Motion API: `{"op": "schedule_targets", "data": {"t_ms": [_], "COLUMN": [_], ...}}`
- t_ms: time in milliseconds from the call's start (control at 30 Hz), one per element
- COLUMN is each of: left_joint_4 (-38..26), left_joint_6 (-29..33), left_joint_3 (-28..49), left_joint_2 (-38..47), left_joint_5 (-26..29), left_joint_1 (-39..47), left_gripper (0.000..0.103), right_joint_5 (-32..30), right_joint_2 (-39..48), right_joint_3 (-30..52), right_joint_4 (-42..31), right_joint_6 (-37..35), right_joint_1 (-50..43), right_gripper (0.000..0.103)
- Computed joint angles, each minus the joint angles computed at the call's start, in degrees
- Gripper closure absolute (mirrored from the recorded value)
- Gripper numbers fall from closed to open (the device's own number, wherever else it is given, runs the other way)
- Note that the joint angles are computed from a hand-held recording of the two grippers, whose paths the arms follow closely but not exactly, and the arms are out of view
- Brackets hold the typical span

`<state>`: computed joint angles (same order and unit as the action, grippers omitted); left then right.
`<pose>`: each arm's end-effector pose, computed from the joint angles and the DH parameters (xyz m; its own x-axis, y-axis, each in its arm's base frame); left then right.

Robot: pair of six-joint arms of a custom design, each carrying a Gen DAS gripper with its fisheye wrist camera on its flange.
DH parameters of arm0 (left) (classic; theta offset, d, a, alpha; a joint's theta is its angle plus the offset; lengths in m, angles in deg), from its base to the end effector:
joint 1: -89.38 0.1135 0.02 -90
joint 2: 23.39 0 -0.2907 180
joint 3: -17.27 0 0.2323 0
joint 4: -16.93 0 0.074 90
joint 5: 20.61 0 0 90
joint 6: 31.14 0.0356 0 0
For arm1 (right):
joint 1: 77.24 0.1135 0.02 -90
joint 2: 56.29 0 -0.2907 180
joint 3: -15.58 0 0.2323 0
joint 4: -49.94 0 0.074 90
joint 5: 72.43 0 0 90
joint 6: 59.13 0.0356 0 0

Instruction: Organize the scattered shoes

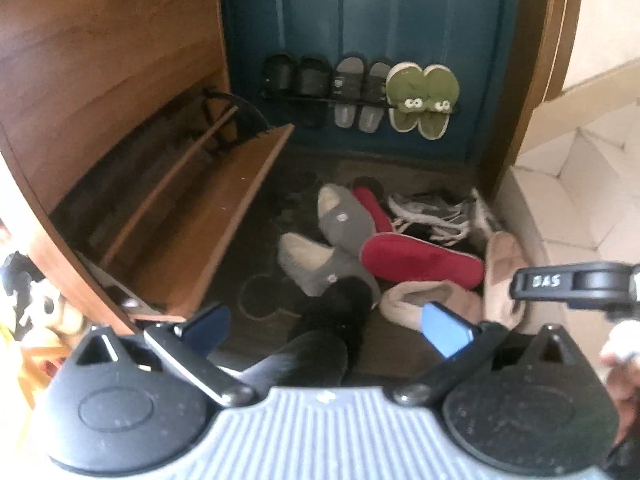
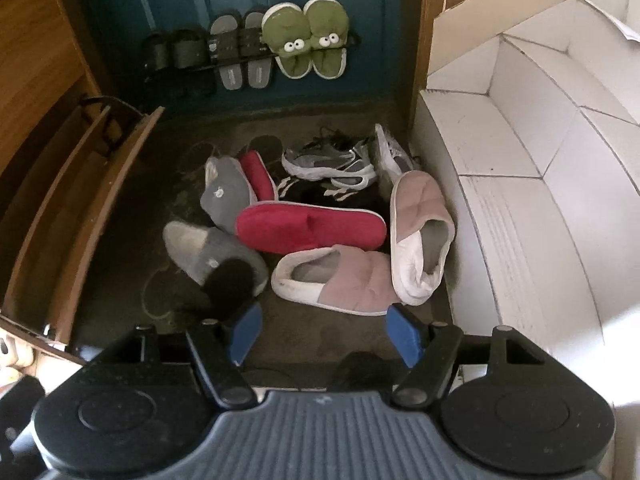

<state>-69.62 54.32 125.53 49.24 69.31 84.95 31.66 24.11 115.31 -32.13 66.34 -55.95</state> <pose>0.1906 -0.0147 0.4412 -0.7776 -0.0192 -0.6285 0.0149 0.9987 -0.0488 0.2272 0.0792 0.3805 -0.8186 0.2850 -0.4986 0.2784 0.9563 0.0895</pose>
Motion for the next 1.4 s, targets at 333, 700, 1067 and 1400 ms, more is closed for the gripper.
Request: {"op": "schedule_targets", "data": {"t_ms": [333, 700, 1067, 1400], "left_joint_4": [-2.0, 1.4, 0.8, 1.7], "left_joint_6": [-1.0, -3.9, -3.0, 3.2], "left_joint_3": [6.2, 3.2, 2.3, -8.0], "left_joint_2": [2.0, 1.6, 0.9, -9.7], "left_joint_5": [-1.4, -8.6, -16.1, -4.0], "left_joint_1": [-0.3, -10.0, -16.0, -4.4], "left_gripper": [0.000, 0.000, 0.000, 0.000], "right_joint_5": [-0.6, 4.5, 8.1, 14.9], "right_joint_2": [-3.5, -1.2, -1.9, -7.0], "right_joint_3": [-2.8, -0.1, 0.1, -2.0], "right_joint_4": [2.0, 1.0, -1.9, -14.5], "right_joint_6": [-5.2, -3.2, -0.3, 14.7], "right_joint_1": [-3.0, 0.3, 0.3, 13.6], "right_gripper": [0.032, 0.032, 0.032, 0.026]}}
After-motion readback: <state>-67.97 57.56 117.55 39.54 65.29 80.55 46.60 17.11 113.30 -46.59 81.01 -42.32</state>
